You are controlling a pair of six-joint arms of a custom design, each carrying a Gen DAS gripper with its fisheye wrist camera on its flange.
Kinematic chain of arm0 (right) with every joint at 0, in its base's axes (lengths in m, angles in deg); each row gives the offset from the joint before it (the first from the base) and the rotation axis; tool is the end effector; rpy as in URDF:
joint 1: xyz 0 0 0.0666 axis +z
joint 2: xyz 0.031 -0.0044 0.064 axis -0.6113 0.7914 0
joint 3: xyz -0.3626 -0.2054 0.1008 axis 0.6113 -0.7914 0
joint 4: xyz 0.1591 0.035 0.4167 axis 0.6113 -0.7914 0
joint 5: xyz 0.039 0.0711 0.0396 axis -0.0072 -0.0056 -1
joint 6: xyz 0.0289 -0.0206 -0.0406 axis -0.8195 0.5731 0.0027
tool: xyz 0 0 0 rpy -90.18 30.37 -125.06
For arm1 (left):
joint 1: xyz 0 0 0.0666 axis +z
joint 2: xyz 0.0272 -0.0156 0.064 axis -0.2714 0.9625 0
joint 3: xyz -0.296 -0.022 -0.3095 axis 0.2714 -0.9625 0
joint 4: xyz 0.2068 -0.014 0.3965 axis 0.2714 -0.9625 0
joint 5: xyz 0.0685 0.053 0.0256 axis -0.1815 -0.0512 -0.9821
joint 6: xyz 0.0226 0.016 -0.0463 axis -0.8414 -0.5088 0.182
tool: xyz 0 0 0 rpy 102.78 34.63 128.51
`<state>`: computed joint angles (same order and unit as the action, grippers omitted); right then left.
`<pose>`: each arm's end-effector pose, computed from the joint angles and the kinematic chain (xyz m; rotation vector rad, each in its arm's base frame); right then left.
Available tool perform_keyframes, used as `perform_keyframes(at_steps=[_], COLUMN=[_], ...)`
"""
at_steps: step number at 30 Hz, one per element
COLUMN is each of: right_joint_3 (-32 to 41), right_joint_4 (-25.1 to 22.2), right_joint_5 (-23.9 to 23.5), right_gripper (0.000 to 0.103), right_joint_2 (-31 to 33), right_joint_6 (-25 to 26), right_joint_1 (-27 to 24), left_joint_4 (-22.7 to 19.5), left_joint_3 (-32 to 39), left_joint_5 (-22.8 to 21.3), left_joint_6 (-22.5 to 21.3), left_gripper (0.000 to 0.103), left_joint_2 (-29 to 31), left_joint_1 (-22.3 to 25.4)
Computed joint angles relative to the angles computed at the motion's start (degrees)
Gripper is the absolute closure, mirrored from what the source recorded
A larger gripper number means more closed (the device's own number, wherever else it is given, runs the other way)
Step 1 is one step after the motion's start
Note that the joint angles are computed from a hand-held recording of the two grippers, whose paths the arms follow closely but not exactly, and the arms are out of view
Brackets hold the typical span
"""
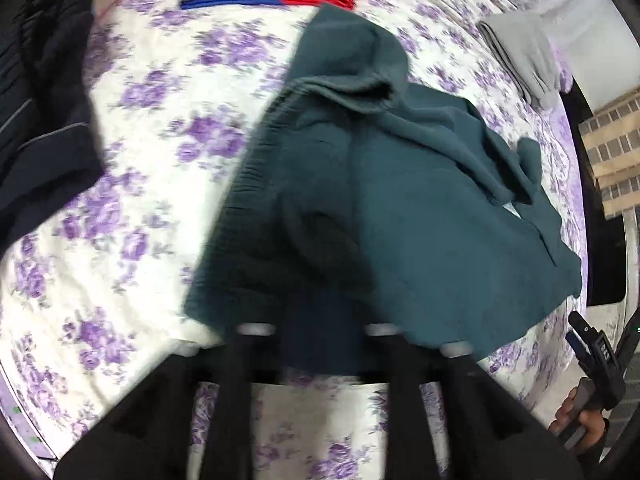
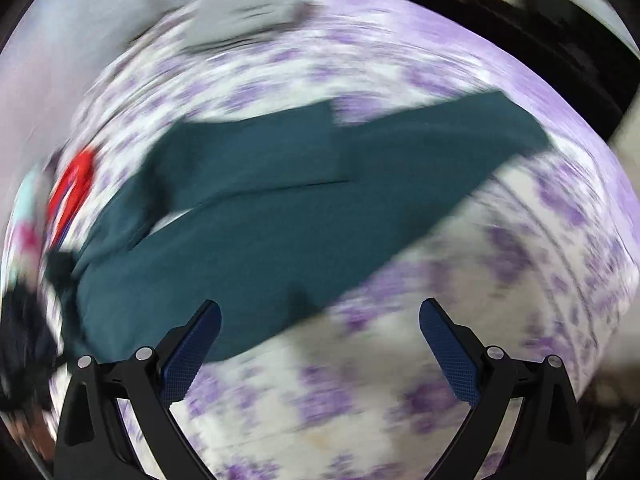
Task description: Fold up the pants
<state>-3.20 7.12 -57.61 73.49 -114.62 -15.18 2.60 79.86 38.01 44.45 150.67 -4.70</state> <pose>0.4447 0.1738 0.4054 0.8292 2.5796 0.0212 0.5745 0.0976 0.3839 -0.0363 2.8456 -0.5243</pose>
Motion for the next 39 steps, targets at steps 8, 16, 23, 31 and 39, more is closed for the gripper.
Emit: perform_keyframes(at_steps=[8, 16, 23, 31, 39], right_joint_3=[-3.2, -1.3, -2.3, -2.9, -1.8], right_joint_4=[1.7, 3.6, 4.0, 4.1, 4.3], right_joint_5=[-1.8, -6.3, -6.7, -6.8, -7.9], right_gripper=[0.004, 0.004, 0.004, 0.004, 0.004], right_joint_2=[-1.8, 0.0, -1.1, -1.7, -0.7], right_joint_6=[0.3, 3.4, 1.9, 1.2, 2.3], right_joint_1=[-2.3, -0.4, -0.8, -1.5, -1.2], left_joint_4=[-4.2, 2.1, 2.1, 2.9, 5.0], left_joint_3=[1.7, -1.0, 0.3, -1.2, -4.7], left_joint_5=[4.3, -4.7, -4.7, -0.1, -7.0], left_joint_6=[1.1, 0.2, 0.1, 0.0, 0.7], left_gripper=[0.028, 0.028, 0.094, 0.094, 0.095], left_joint_2=[2.0, 2.3, 0.8, -5.0, -11.1], left_joint_1=[3.3, -2.9, -3.4, 1.6, 6.7])
